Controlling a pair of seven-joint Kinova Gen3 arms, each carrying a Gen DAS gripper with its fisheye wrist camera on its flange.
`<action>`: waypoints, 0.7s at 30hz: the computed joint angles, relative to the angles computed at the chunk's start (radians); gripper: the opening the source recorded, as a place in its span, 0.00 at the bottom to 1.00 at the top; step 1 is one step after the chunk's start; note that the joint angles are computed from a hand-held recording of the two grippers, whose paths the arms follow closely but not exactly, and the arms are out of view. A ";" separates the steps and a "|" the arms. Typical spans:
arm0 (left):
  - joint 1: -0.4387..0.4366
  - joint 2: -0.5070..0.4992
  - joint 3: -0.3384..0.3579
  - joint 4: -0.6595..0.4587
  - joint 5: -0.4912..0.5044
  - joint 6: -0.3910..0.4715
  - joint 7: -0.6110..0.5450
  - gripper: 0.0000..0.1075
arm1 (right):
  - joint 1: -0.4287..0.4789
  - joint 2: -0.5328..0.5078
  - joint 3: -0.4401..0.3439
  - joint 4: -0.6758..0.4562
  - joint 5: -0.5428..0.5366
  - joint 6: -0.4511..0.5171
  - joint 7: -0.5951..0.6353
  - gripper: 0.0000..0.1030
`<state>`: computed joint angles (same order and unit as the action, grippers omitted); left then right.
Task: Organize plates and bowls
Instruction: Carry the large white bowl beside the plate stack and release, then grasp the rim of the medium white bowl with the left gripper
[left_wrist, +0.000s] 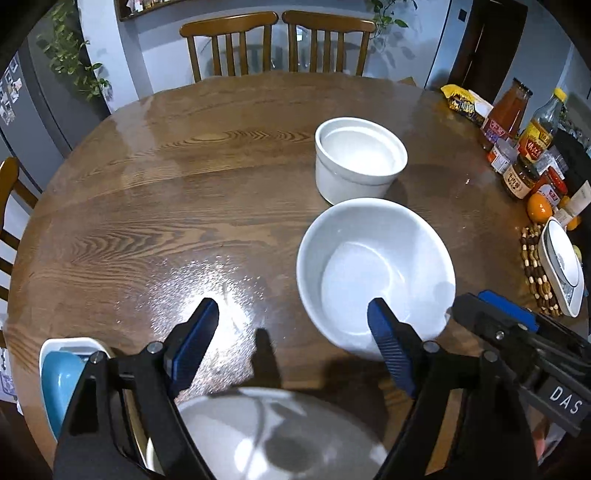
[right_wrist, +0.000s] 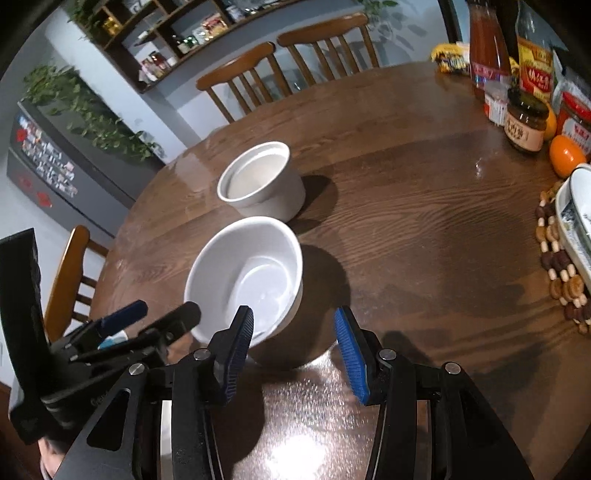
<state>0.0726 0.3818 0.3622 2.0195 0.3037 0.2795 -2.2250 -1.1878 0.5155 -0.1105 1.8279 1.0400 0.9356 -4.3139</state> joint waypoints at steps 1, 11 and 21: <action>0.011 0.006 -0.009 -0.006 -0.004 0.002 0.007 0.70 | 0.008 0.000 0.002 0.006 0.003 -0.014 -0.005 0.47; 0.042 0.066 -0.043 -0.074 -0.027 0.073 0.034 0.34 | 0.054 0.009 0.018 -0.001 0.002 -0.082 0.046 0.41; 0.043 0.068 -0.030 -0.062 -0.031 0.048 0.010 0.15 | 0.058 0.019 0.040 -0.004 0.006 -0.119 0.086 0.24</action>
<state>0.1157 0.4501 0.3325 1.9570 0.2725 0.3278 -2.2148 -1.1300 0.5341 -0.0707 1.8238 1.0455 0.8169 -4.2275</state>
